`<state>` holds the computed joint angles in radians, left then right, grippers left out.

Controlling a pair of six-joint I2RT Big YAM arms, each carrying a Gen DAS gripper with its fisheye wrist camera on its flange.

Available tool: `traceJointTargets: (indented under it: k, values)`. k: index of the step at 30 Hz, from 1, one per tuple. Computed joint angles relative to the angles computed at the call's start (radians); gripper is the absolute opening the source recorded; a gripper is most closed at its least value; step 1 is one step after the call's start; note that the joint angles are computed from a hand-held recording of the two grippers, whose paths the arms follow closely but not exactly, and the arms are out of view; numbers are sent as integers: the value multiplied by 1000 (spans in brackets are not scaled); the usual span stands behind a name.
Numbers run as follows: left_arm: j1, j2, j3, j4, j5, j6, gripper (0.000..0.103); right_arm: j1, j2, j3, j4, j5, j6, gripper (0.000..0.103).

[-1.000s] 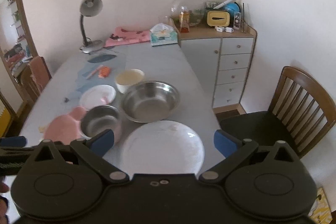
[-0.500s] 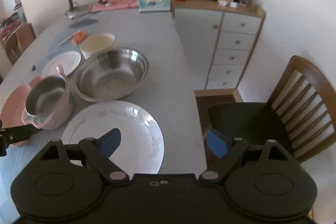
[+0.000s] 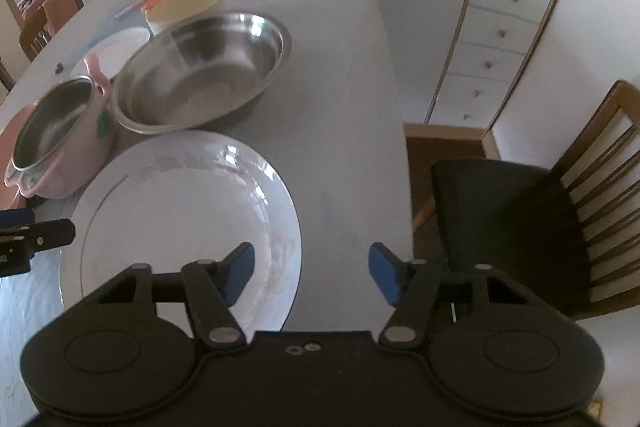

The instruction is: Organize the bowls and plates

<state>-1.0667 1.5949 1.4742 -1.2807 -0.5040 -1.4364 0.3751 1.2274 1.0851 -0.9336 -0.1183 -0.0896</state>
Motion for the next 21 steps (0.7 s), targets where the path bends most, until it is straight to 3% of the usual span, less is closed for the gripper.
traceJointTargets:
  k: [1, 4, 10, 18, 21]
  values:
    - [5, -1, -7, 15, 13, 2, 48, -4, 8, 4, -5, -11, -4, 56]
    - [17, 3, -18, 45, 45, 10, 41, -12, 29, 14, -15, -36, -17, 44]
    - [31, 12, -26, 70, 81, 23, 28, -36, 67, 33, -31, -96, -12, 29]
    - [37, -17, -67, 137, 110, 4, 17, -46, 84, 49, -50, -150, -17, 12]
    - [35, -17, -65, 132, 109, 11, 16, -42, 82, 46, -44, -140, -19, 12]
